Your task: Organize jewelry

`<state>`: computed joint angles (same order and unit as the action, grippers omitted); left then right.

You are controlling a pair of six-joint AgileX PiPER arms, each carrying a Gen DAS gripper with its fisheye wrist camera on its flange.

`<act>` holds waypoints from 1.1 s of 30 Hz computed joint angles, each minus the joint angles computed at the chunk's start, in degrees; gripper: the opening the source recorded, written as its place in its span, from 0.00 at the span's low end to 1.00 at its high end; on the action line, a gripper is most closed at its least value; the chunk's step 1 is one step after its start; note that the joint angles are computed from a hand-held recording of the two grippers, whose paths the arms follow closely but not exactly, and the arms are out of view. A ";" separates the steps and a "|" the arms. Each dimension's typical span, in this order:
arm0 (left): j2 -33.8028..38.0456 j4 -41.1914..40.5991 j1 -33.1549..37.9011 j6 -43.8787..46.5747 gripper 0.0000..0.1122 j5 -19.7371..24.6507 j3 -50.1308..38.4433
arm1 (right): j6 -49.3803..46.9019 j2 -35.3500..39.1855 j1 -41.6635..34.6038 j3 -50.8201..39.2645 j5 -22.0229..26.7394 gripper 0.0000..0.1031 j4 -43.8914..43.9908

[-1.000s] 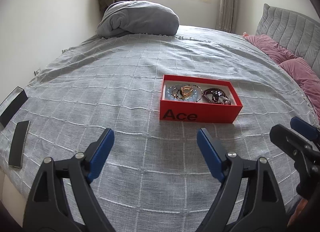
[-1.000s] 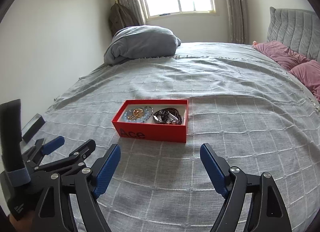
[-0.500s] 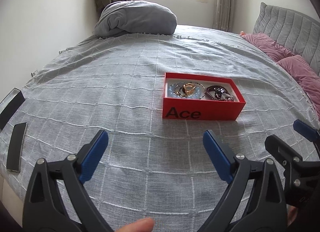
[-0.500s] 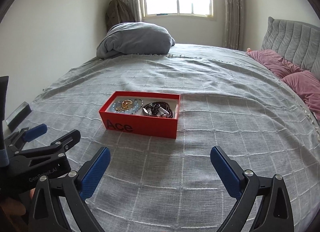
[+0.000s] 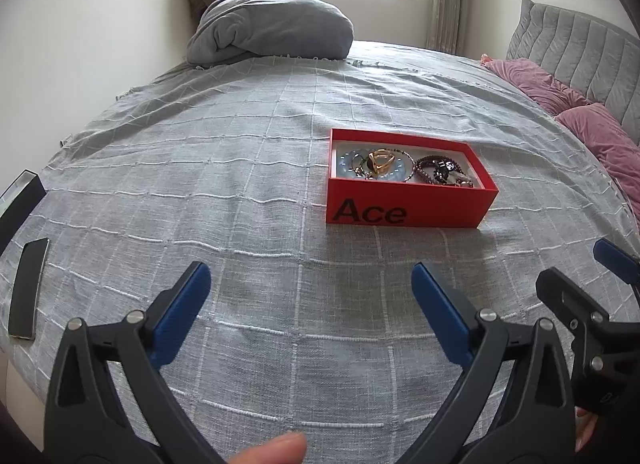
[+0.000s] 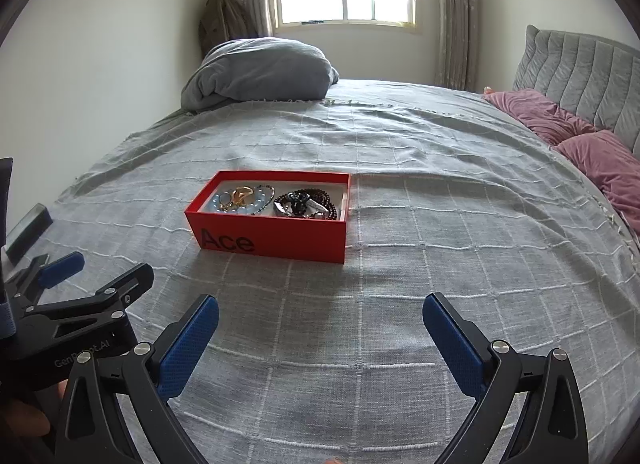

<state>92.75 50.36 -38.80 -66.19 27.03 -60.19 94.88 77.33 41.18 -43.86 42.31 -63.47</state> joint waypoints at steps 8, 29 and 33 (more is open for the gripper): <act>0.13 1.19 -0.23 -1.05 0.90 -0.66 0.39 | -0.35 -0.19 -0.93 0.49 -0.64 1.00 0.61; 0.80 0.33 -0.38 0.48 0.90 -0.56 -0.02 | -1.50 0.75 -1.20 0.15 -0.05 1.00 1.51; 0.87 0.30 -0.39 0.77 0.90 -0.71 0.04 | -1.48 0.68 -1.13 0.25 -0.02 1.00 1.51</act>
